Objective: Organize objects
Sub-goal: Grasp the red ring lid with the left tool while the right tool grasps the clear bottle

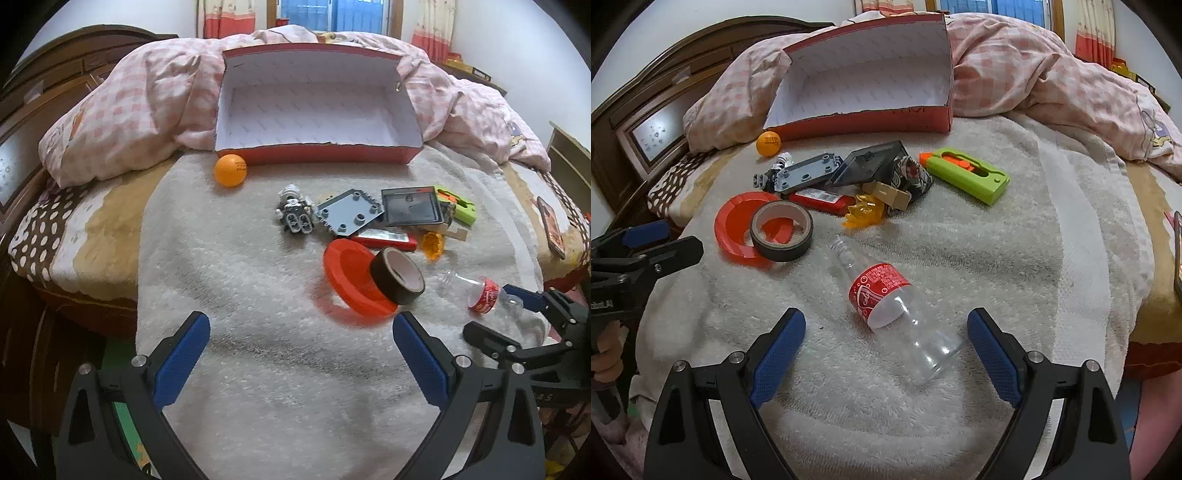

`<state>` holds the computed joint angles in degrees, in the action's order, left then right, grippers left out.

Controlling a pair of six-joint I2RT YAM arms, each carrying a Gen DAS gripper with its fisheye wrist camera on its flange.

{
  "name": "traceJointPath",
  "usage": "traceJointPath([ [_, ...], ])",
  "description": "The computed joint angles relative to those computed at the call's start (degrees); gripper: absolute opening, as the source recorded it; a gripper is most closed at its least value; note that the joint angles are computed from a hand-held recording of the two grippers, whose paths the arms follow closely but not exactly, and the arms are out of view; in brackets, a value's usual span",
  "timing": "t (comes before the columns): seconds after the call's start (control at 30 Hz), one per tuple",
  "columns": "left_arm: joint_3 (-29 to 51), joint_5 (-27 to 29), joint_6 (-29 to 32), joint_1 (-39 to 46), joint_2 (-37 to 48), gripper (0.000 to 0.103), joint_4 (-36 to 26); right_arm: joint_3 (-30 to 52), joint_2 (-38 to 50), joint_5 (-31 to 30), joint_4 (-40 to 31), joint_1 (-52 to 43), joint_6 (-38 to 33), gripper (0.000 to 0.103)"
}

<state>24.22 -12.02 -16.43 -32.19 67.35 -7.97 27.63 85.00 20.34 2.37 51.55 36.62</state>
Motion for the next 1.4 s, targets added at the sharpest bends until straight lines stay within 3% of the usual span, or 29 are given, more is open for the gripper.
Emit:
traceJointPath([
  [0.23, 1.8, 0.2, 0.4, -1.6, 3.0, 0.101, 2.7, 0.3, 1.6, 1.1, 1.0, 0.3, -0.3, 0.088],
  [0.43, 3.7, -2.4, 1.1, -1.0, 9.3, 0.101, 6.0, 0.7, 1.8, 1.9, 0.6, 0.2, -0.5, 0.082],
  [0.7, 3.0, -5.5, 0.9, 2.5, 12.7, 0.101, 7.4, 1.2, 2.3, 2.5, 0.7, 0.1, -1.5, 0.081],
  [0.87, 1.3, -1.1, 2.4, 4.3, 10.6, 0.099, 8.6, 1.6, 3.3, 3.1, 1.4, 0.0, -2.5, 0.079],
  [1.07, -0.9, 4.5, 5.2, 2.6, 6.4, 0.099, 9.3, 2.2, 4.7, 3.0, 3.8, -0.8, -5.4, 0.064],
  [1.13, -1.1, 5.2, 6.4, 1.4, 6.5, 0.099, 10.0, 2.5, 5.2, 3.9, 3.9, -0.8, -5.3, 0.048],
  [1.2, -0.7, 4.5, 7.4, -0.2, 7.9, 0.099, 11.0, 2.7, 5.3, 4.7, 3.7, -0.7, -5.2, 0.039],
  [1.4, 1.9, 0.3, 10.7, -1.3, 16.3, 0.099, 14.8, 2.5, 5.4, 3.9, 4.1, -1.2, -6.2, 0.039],
])
